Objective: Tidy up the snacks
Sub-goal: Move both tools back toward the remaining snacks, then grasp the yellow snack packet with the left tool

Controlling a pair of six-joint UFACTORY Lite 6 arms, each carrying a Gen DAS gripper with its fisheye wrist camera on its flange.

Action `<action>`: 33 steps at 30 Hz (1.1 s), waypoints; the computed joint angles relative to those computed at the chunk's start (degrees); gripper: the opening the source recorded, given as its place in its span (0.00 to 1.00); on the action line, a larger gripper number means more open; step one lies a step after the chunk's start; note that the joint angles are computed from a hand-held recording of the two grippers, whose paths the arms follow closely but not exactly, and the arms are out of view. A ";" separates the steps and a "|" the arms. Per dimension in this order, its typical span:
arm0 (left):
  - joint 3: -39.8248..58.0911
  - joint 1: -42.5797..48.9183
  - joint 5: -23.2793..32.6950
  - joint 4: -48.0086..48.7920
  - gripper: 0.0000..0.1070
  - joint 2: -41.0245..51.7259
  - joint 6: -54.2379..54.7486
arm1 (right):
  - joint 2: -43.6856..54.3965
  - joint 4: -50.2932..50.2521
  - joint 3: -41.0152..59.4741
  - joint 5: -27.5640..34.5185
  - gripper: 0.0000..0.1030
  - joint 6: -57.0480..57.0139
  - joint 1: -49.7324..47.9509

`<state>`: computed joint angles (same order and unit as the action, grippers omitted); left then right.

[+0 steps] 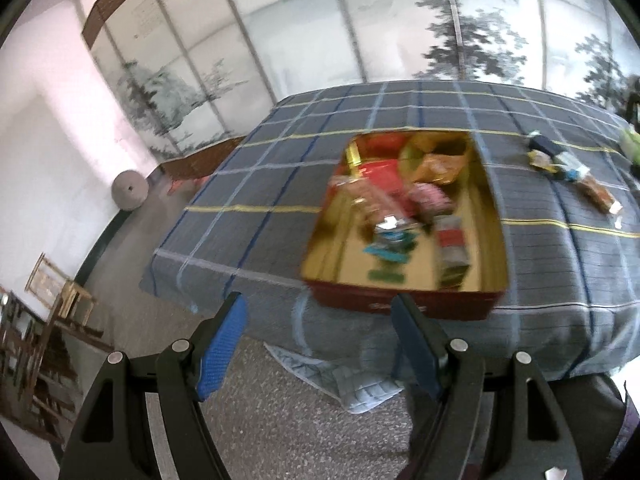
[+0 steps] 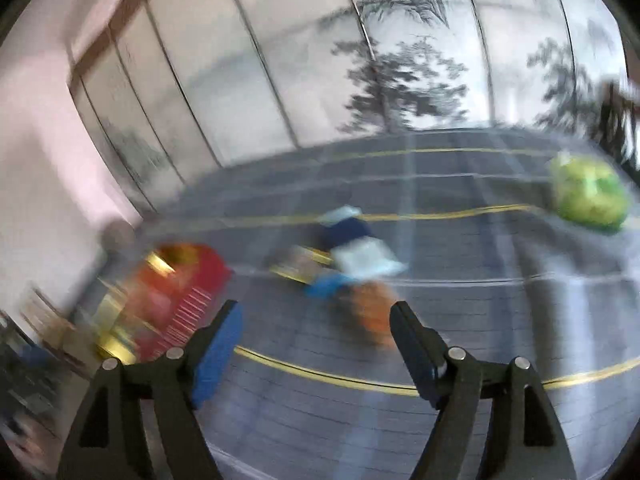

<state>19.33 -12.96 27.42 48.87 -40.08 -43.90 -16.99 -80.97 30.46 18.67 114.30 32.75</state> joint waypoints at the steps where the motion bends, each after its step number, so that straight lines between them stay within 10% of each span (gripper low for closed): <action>1: 0.53 -2.74 1.20 0.35 0.67 0.24 -1.51 | 0.90 5.63 0.34 2.74 0.75 -6.00 -0.36; 9: 9.26 -15.73 0.97 -7.50 0.72 11.42 -1.45 | -6.16 7.10 -10.94 6.58 0.75 -17.07 -13.96; 18: 33.05 -15.01 -4.28 -45.37 0.72 35.36 29.92 | 2.16 -23.53 -14.69 5.88 0.75 6.25 -23.05; 22: 49.67 -14.57 -2.62 -58.22 0.71 50.78 41.33 | 1.68 -33.08 -15.75 6.63 0.75 13.61 -24.54; 33: 111.59 -15.94 17.47 -53.94 0.60 99.52 42.70 | -0.87 -56.40 -17.35 -1.25 0.75 32.39 -31.24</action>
<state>130.92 -28.91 44.89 -5.06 59.44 -1.20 -17.86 -137.37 13.10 17.42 146.69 1.51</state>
